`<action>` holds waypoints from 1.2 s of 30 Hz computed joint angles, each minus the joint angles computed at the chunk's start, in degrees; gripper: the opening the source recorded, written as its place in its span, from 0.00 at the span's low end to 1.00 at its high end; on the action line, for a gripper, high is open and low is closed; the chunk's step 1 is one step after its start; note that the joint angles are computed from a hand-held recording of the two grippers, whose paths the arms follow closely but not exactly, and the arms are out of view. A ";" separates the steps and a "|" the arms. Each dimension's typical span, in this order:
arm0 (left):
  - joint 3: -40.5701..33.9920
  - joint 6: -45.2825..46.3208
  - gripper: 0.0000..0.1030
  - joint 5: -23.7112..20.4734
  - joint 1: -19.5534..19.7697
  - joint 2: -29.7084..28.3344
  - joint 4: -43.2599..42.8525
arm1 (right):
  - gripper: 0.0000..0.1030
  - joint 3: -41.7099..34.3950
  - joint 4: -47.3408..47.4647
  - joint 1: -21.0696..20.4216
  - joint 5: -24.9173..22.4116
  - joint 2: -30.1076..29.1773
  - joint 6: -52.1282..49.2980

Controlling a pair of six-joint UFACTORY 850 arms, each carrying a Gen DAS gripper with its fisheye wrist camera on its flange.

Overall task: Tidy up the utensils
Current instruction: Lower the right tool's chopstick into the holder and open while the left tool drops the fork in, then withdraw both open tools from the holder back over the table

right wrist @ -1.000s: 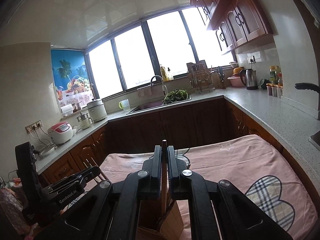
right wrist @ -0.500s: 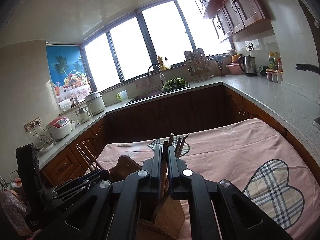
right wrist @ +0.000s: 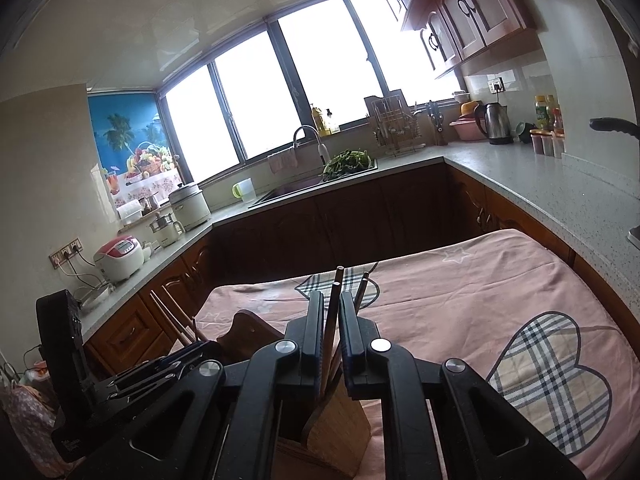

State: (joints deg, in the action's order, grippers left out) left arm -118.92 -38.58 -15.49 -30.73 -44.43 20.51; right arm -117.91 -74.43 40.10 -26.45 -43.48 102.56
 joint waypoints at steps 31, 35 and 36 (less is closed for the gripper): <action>13.37 -24.68 0.56 3.92 -0.92 10.13 23.11 | 0.68 12.43 -16.77 1.49 -0.25 8.37 21.66; 15.44 -27.94 0.58 3.69 -1.03 11.62 25.95 | 0.68 12.90 -16.92 1.79 -0.44 8.72 21.91; 15.97 -29.36 0.61 3.41 -1.10 12.02 27.25 | 0.68 13.24 -17.12 1.82 -0.39 8.95 22.20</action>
State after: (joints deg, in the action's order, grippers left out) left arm -102.95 -67.94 -12.08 -31.83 -32.40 47.76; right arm -104.66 -91.55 41.92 -26.84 -34.52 124.75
